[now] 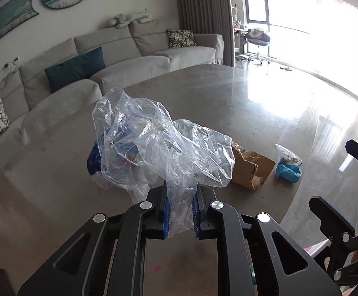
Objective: Collect trash
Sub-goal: 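Grasp the clear plastic bag with the left gripper, then grasp the torn brown cardboard with the right gripper while the left gripper holds the bag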
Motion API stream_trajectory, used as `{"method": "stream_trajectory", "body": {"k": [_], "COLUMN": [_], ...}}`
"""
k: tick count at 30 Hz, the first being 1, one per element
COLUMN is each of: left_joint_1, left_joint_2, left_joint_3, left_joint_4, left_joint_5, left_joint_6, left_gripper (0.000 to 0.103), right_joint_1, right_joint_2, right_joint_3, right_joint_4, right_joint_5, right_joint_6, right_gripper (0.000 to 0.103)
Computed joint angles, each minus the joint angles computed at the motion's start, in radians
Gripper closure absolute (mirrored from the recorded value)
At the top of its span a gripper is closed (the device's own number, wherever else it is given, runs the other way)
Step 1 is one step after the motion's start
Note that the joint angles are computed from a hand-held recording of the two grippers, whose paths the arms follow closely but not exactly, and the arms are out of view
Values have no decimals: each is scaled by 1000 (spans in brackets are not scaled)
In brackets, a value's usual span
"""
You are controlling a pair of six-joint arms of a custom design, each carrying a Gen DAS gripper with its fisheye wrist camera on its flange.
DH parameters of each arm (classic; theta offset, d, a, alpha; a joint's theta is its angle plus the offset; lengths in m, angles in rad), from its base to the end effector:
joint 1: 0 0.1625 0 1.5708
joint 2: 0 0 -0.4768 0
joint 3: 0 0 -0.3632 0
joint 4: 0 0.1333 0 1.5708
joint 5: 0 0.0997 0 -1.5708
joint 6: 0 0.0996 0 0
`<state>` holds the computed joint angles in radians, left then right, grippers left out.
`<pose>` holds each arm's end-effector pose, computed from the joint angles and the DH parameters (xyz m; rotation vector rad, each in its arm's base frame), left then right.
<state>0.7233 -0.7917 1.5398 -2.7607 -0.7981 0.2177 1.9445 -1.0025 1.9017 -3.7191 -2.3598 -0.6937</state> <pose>-0.4069 -0.6298 0.2329 1.0363 2.1926 -0.8200 0.2703 -0.5178 0.3524 0.4757 -1.9259 1.2260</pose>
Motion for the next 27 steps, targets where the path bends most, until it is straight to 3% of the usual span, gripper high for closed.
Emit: {"method": "stream_trajectory", "body": {"k": [9, 19, 27], "left_joint_1": [-12, 14, 25], "left_joint_2": [-23, 6, 31], "left_joint_3": [-18, -76, -98], "left_joint_4": [-32, -52, -63], "left_joint_5": [51, 54, 61], "left_joint_6": [56, 92, 109], "left_gripper": [88, 88, 88], "right_joint_1": [-13, -32, -74], "right_joint_2": [45, 98, 115], "right_joint_3": [-96, -175, -219], "right_joint_4": [89, 162, 255], "right_joint_5": [85, 128, 158], "right_joint_6": [20, -1, 67], "right_gripper": [5, 5, 5]}}
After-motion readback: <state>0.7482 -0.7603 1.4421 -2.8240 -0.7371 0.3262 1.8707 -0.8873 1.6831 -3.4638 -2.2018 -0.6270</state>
